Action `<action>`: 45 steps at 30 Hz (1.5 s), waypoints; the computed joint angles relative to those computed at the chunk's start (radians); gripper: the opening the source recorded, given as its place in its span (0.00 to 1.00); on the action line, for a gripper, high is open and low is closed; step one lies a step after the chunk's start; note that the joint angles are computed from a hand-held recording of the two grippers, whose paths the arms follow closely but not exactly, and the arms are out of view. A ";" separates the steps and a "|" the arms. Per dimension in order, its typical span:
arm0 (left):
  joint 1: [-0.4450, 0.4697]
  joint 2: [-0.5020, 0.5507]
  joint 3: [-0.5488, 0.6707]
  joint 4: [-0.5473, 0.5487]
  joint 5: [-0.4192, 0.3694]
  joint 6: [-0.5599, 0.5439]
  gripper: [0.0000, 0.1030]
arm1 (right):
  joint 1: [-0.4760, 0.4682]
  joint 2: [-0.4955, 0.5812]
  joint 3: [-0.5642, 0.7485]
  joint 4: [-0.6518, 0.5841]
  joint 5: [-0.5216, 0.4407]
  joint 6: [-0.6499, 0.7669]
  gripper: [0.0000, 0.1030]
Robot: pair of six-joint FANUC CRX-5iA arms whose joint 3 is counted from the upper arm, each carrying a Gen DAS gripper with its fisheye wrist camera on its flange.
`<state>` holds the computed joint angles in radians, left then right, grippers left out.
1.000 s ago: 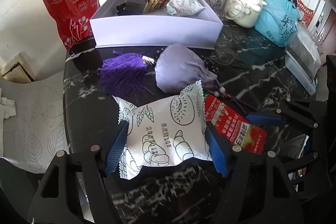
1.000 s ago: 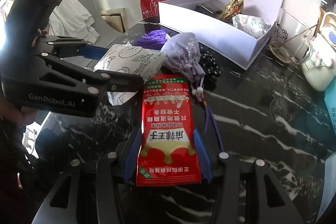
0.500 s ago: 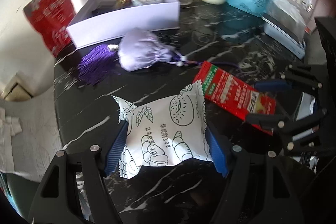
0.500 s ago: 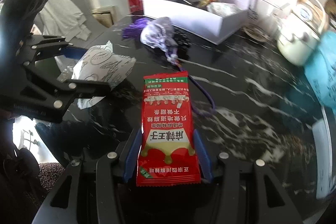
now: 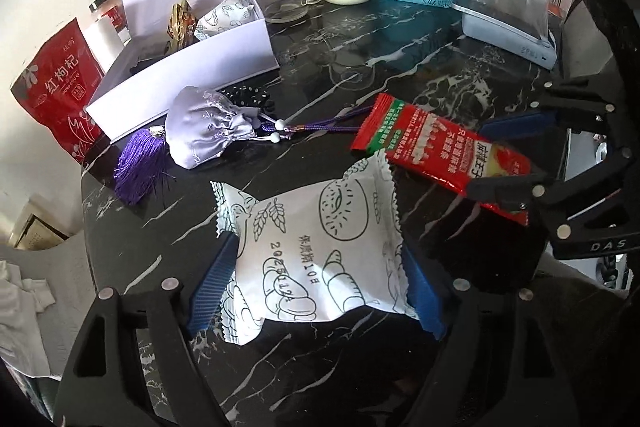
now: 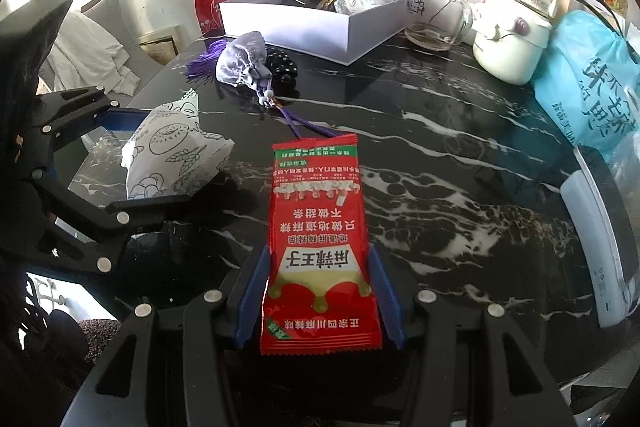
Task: Organize objects
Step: 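Lift the red packet with the right tool while the left tool lifts the white packet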
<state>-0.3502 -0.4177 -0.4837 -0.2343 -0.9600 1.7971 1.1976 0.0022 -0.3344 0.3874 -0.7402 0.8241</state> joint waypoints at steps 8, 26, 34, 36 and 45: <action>0.010 0.005 -0.008 -0.016 -0.002 0.015 0.89 | 0.013 0.005 -0.009 0.034 0.003 -0.024 0.54; 0.127 -0.039 -0.125 0.162 0.129 -0.078 0.99 | 0.015 -0.023 -0.061 0.083 0.073 -0.056 0.69; 0.130 -0.047 -0.140 0.167 0.158 -0.089 0.99 | 0.017 0.003 -0.072 0.138 0.094 -0.116 0.73; 0.130 -0.048 -0.141 0.167 0.162 -0.088 0.99 | 0.017 0.003 -0.083 0.165 0.107 -0.148 0.74; 0.140 -0.060 -0.161 0.212 0.183 -0.164 0.89 | 0.020 -0.005 -0.122 0.262 0.127 -0.272 0.54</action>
